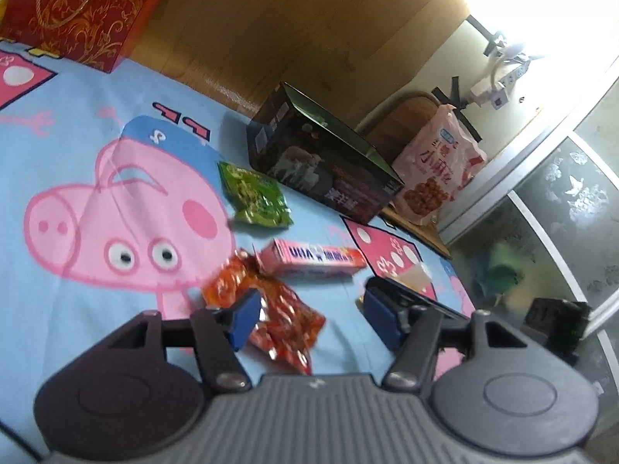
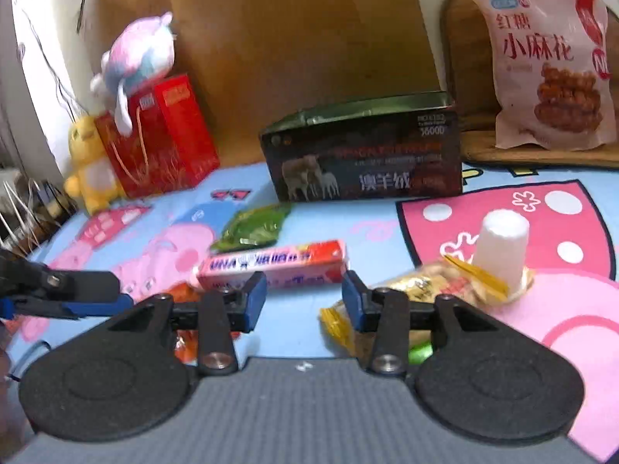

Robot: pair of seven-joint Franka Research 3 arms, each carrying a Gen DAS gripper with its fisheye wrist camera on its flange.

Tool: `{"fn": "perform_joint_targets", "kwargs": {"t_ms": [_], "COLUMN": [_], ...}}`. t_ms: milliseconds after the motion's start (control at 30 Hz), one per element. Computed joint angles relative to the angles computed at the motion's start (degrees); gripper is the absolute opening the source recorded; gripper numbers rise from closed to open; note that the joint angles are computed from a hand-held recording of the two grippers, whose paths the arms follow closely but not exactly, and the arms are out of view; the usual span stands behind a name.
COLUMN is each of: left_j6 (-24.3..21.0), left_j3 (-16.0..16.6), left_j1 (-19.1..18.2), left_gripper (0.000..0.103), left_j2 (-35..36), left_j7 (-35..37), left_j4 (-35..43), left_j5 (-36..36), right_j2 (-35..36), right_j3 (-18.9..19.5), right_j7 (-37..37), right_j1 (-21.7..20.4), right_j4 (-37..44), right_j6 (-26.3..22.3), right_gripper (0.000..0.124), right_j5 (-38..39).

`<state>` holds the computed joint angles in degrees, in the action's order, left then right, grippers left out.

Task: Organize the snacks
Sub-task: 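Grasp the pink candy box with the left gripper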

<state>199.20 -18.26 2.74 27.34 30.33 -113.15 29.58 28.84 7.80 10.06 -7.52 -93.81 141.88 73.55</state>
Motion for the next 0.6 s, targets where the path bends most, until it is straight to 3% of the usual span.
{"fn": "perform_joint_targets", "kwargs": {"t_ms": [67, 133, 200, 300, 367, 467, 533, 600], "left_j6": [-1.45, -3.59, -5.13, -7.62, -8.92, -7.19, -4.76, -2.73], "left_j3": [0.14, 3.24, 3.85, -1.92, -1.37, 1.47, -2.1, -9.96], "left_j1": [-0.23, -3.49, -4.33, 0.31, -0.77, -3.49, -0.24, 6.92], "left_gripper": [0.072, 0.08, 0.081, 0.075, 0.065, 0.063, 0.061, 0.056], "left_j2": [1.55, 2.75, 4.31, 7.82, 8.3, 7.12, 7.06, 9.08], "left_j7": [0.27, 1.26, 2.16, 3.46, 4.59, 5.76, 6.02, 4.54], "left_j4": [2.44, 5.06, 7.45, 11.07, 12.2, 11.03, 9.73, 9.54], "left_j5": [-0.25, -3.37, -5.42, -5.48, -6.81, -8.88, -7.96, -2.36], "right_j2": [1.31, 2.79, 3.86, 4.53, 4.94, 2.66, -0.24, -2.69], "right_j3": [-0.18, -0.16, 0.12, 0.37, 0.85, 2.33, 3.26, 2.93], "right_j7": [0.82, 2.93, 4.38, 6.32, 6.43, 2.33, -1.37, -4.31], "right_j1": [0.96, 1.34, 0.92, 1.37, 0.93, -0.37, -1.9, -2.78], "right_j4": [1.73, 3.82, 5.37, 6.2, 6.48, 3.01, -0.7, -3.63], "right_j6": [1.72, 1.48, 0.24, -0.36, -0.85, 0.93, 0.15, -3.08], "right_gripper": [0.052, 0.058, 0.068, 0.069, 0.069, 0.066, 0.063, 0.053], "right_j5": [-1.15, -3.24, -5.26, -8.72, -9.69, -6.55, -1.65, 1.91]}}
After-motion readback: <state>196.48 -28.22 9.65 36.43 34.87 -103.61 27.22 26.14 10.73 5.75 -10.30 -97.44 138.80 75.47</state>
